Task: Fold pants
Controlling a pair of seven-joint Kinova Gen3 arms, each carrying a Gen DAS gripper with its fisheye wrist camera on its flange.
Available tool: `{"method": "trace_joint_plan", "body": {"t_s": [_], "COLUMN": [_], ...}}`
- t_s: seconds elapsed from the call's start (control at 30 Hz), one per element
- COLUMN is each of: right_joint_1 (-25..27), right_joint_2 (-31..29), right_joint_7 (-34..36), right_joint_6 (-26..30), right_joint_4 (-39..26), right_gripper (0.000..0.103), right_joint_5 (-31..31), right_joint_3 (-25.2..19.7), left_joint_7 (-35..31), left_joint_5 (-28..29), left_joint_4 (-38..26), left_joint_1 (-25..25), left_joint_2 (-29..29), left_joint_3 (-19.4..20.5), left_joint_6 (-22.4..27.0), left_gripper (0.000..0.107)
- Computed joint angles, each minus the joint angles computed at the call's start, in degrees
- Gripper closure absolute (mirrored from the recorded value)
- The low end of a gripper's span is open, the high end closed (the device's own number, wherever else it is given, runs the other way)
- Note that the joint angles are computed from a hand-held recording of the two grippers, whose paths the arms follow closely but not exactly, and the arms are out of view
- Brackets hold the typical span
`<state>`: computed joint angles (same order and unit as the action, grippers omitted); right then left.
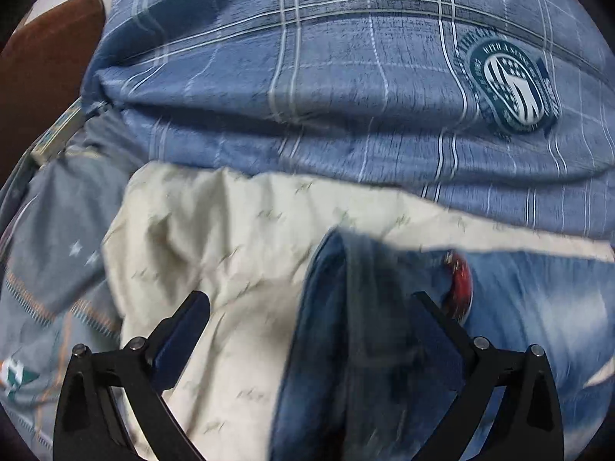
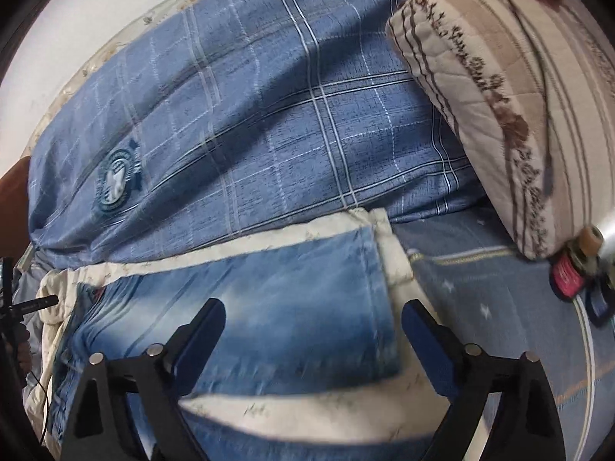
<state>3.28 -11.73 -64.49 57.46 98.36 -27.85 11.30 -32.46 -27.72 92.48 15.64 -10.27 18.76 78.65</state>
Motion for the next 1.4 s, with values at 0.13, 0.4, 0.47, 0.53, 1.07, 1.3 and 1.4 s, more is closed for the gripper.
{"method": "trace_joint_plan", "body": {"t_s": [0.13, 0.4, 0.47, 0.53, 1.07, 1.3, 1.4], "right_joint_1": [0.54, 5.05, 5.58, 5.55, 3.32, 3.9, 3.69], "right_joint_2": [5.46, 14.94, 16.74, 18.25, 16.9, 10.2, 7.95], "right_joint_7": [1.93, -0.02, -1.56, -3.26, -6.86, -3.38, -3.12], "right_joint_6": [0.36, -2.71, -2.98, -3.24, -3.37, -1.11, 0.26], "right_joint_4": [-3.3, -7.62, -8.93, -10.23, -9.77, -8.02, -7.99], "right_gripper": [0.027, 0.032, 0.032, 0.032, 0.083, 0.083, 0.083], "right_joint_5": [-1.45, -2.73, -1.68, 0.18, 8.13, 3.35, 2.13], "right_joint_3": [0.15, -4.15, -5.41, -6.6, -10.49, -7.14, -5.69], "left_joint_7": [-2.06, -6.03, -7.39, -8.08, -5.4, -5.69, -5.49], "left_joint_5": [0.4, 4.81, 7.08, 7.94, 2.72, 3.31, 3.41], "left_joint_4": [-1.62, -2.47, -2.35, -2.23, -0.28, 0.14, -0.03], "left_joint_1": [0.11, 0.5, -0.07, -0.32, 3.28, 1.77, 1.33], "left_joint_2": [3.54, 8.09, 9.0, 10.18, 10.85, 5.26, 3.06], "left_joint_3": [-1.55, -6.69, -8.0, -8.69, -9.28, -6.48, -5.27], "left_joint_6": [-1.52, -6.36, -7.51, -8.24, -9.89, -8.64, -8.11], "left_gripper": [0.024, 0.036, 0.036, 0.036, 0.097, 0.097, 0.097]}}
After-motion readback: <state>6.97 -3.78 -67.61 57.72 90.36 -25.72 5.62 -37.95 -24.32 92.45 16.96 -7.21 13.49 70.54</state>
